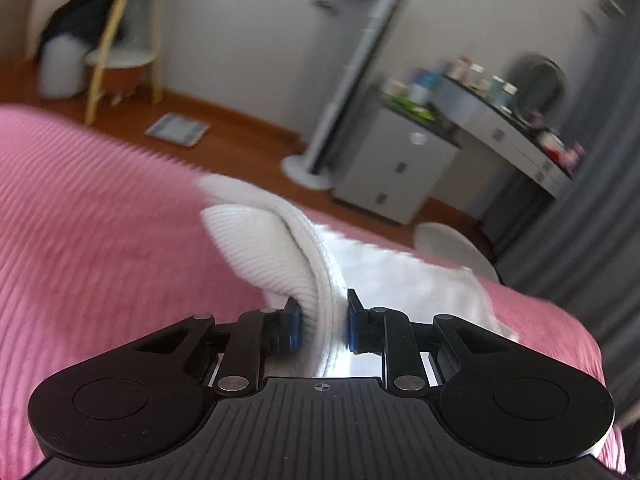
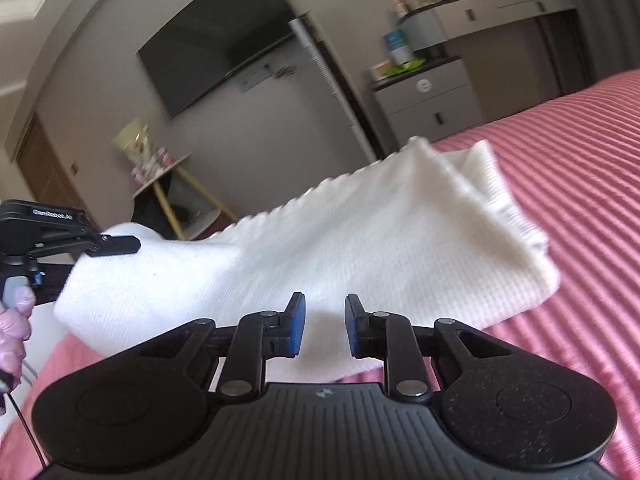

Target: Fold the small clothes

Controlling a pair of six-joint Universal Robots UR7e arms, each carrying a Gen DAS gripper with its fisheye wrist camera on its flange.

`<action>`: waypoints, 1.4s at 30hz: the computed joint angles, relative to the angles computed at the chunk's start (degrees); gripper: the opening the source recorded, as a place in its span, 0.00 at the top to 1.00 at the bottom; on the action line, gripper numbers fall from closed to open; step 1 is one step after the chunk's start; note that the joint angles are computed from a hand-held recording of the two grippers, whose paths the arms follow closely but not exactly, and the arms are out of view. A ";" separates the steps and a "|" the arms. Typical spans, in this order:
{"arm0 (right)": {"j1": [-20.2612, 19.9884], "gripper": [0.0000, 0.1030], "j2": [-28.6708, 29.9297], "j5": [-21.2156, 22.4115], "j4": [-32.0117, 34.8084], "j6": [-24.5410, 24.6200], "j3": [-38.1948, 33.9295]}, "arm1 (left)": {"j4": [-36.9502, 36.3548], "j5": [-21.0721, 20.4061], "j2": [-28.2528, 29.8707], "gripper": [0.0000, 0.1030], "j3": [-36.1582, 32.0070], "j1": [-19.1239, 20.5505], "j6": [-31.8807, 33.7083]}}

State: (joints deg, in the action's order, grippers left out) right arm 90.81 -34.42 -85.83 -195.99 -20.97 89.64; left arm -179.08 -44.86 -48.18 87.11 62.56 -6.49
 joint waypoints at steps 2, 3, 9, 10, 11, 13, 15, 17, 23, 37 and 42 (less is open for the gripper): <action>-0.37 0.80 -0.28 0.17 -0.92 1.22 0.00 | 2.11 -0.14 2.12 0.77 -2.61 -1.25 1.65; -0.54 0.80 -0.38 0.14 -1.33 1.71 -0.05 | 3.04 -0.01 3.69 0.77 -4.32 -1.91 3.18; -2.19 0.80 -1.01 0.01 -2.82 5.85 -0.76 | 10.79 -0.67 12.96 0.77 -14.44 -3.23 5.35; -2.49 0.80 -1.08 -0.02 -2.72 6.70 -0.90 | 11.96 -0.11 14.54 0.77 -16.03 -3.28 5.81; -2.80 0.78 -1.17 0.09 -2.38 7.39 -1.05 | 12.97 0.77 16.03 0.77 -17.36 -3.38 6.37; -3.33 0.77 -1.13 0.40 -2.30 8.52 -1.32 | 15.94 0.81 17.96 0.72 -19.57 -3.12 6.16; -3.81 0.77 -1.06 1.05 -1.42 9.51 -1.72 | 19.13 -1.77 17.56 0.69 -19.46 -2.54 2.74; -4.23 0.77 -1.07 1.81 -0.74 10.45 -1.97 | 17.88 -4.83 16.14 0.64 -17.68 -2.12 -0.31; -5.99 0.77 -1.19 5.91 1.23 14.19 -2.83 | 4.76 -5.12 9.79 0.41 -4.99 -3.77 -2.12; -6.05 0.36 0.05 14.53 16.68 19.98 -11.62 | -8.77 3.90 1.28 0.35 16.19 -5.37 -10.35; -3.49 0.36 4.65 10.07 35.41 12.75 -25.03 | -10.13 5.93 1.12 0.31 16.88 -4.90 -12.34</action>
